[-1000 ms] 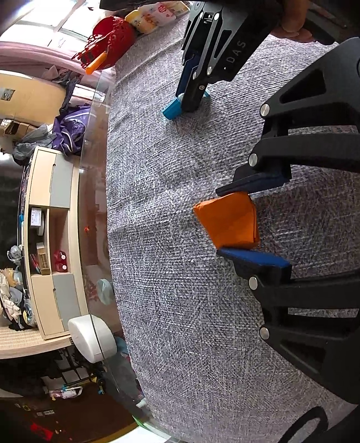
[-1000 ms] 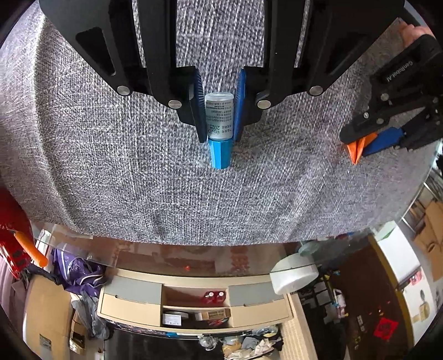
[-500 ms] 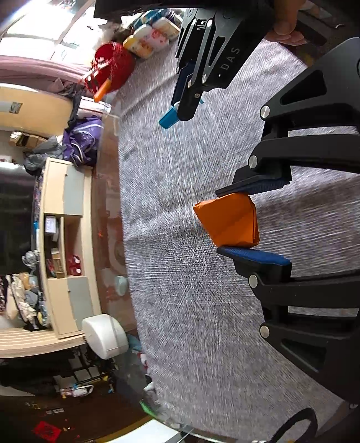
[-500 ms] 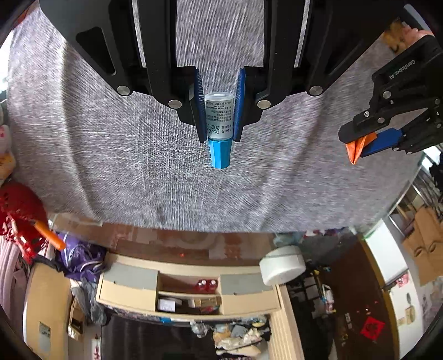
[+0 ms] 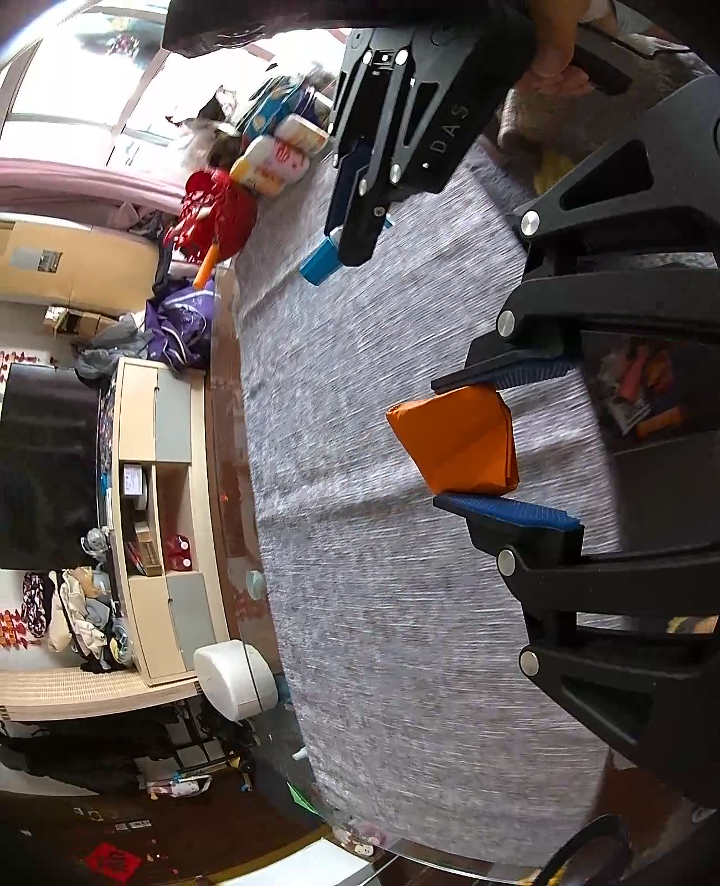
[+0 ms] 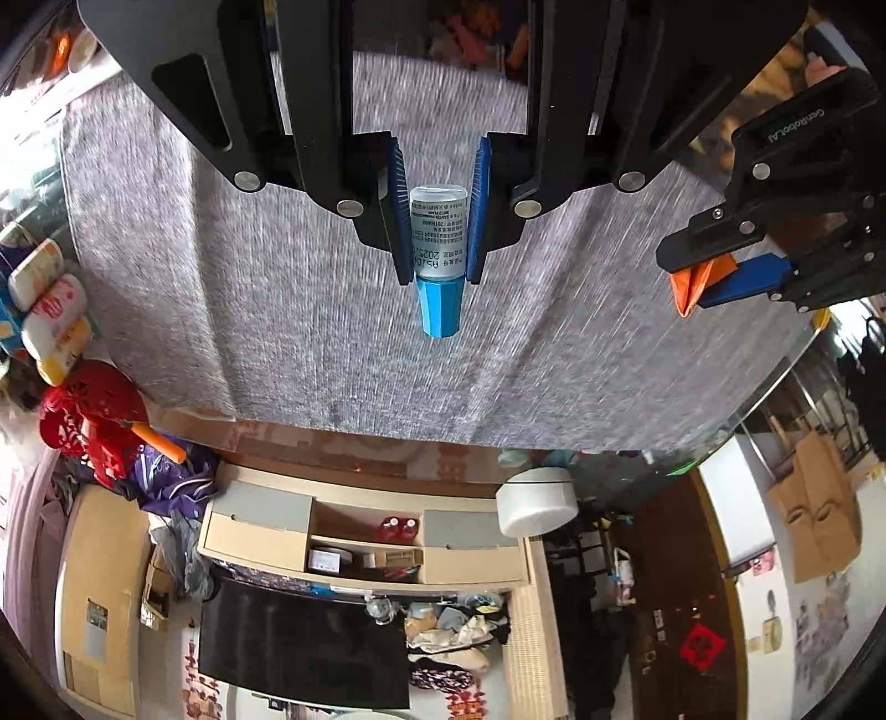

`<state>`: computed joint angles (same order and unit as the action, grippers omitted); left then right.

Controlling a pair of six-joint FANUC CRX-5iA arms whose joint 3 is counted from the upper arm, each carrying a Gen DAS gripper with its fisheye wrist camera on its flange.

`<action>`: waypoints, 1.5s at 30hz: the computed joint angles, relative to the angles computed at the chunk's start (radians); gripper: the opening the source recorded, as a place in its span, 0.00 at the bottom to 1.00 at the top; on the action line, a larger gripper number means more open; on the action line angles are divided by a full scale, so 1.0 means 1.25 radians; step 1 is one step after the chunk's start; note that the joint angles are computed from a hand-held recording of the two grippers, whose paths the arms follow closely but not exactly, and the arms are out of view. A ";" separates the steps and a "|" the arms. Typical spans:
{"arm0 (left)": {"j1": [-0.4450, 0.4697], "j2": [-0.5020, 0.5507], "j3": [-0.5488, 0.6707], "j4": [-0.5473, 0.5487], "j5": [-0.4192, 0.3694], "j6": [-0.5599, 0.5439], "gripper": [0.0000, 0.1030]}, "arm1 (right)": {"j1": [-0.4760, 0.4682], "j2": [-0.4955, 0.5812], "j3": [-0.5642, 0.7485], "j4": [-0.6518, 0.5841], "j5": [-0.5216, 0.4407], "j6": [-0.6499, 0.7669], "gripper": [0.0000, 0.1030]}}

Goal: Collect trash
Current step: 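Lower the paper cone and bottle into the bin and open both tools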

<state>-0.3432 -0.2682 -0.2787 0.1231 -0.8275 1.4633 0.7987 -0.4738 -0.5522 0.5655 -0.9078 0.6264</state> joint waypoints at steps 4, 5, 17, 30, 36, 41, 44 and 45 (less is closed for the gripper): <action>-0.020 -0.045 -0.046 -0.013 -0.010 0.007 0.32 | 0.065 -0.075 -0.050 0.006 -0.045 -0.043 0.20; -0.028 -0.057 -0.060 -0.020 -0.012 0.015 0.32 | 0.080 -0.091 -0.063 0.004 -0.054 -0.053 0.20; -0.043 -0.131 -0.216 0.000 -0.013 0.057 0.33 | 0.207 -0.222 -0.210 -0.072 -0.092 -0.183 0.20; -0.044 -0.098 -0.342 0.083 0.015 0.015 0.33 | 0.248 -0.236 -0.296 -0.168 -0.043 -0.240 0.20; -0.057 -0.052 -0.351 0.104 0.015 -0.008 0.33 | 0.237 -0.217 -0.299 -0.198 -0.029 -0.227 0.20; -0.056 -0.038 -0.350 0.112 0.024 -0.013 0.40 | 0.214 -0.202 -0.292 -0.196 -0.031 -0.228 0.22; -0.055 -0.032 -0.342 0.098 0.021 0.003 0.50 | 0.196 -0.200 -0.293 -0.200 -0.025 -0.225 0.31; -0.056 -0.031 -0.339 0.092 0.020 0.011 0.52 | 0.199 -0.198 -0.296 -0.190 -0.032 -0.238 0.39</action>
<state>-0.4135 -0.3067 -0.7031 0.2380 -0.8021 1.4767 1.0476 -0.7207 -0.9223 0.3285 -0.9476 0.3288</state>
